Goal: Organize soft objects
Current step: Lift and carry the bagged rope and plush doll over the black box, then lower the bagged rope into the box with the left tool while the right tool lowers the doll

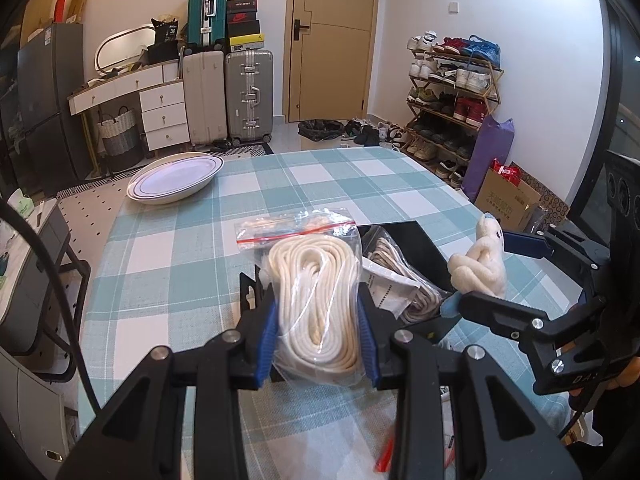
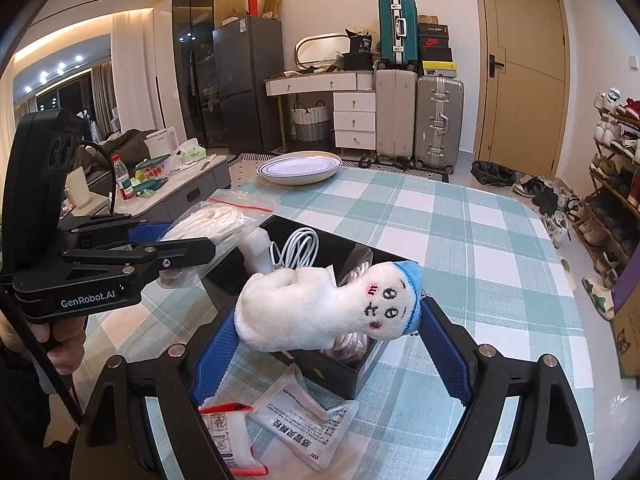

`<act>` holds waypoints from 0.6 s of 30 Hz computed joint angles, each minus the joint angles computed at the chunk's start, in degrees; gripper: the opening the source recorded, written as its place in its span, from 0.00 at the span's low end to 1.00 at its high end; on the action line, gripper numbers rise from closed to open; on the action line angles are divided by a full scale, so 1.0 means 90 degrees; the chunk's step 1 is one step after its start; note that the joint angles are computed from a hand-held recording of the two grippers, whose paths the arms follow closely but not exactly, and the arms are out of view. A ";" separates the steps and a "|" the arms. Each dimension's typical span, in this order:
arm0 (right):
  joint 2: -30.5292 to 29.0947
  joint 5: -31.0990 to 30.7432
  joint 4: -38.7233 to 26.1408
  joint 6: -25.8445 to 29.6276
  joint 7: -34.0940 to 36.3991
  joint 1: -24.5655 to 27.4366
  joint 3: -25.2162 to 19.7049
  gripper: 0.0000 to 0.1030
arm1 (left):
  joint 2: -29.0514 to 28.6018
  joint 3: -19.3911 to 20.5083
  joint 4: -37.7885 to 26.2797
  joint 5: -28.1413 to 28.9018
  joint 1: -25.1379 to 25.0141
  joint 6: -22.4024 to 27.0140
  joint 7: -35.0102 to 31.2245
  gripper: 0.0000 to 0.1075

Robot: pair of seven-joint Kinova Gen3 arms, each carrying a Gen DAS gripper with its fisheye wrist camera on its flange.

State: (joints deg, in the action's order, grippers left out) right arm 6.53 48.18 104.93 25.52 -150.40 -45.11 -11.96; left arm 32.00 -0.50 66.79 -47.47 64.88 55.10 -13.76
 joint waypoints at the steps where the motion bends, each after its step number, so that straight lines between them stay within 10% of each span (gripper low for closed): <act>1: 0.0050 -0.0053 -0.0046 -0.0012 0.0078 0.0031 0.0002 0.85 | 0.0030 0.0010 -0.0026 0.0017 -0.0042 -0.0017 -0.0045 0.32; 18: 0.0827 -0.0322 -0.0725 0.0285 0.0907 -0.0284 0.0459 0.85 | 0.0434 -0.0281 -0.0303 0.0101 -0.0138 -0.0222 -0.0517 0.32</act>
State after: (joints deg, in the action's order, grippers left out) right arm 13.97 45.28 98.40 28.08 -142.24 -47.67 -7.83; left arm 35.91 -3.03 64.07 -46.56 63.64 53.10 -18.41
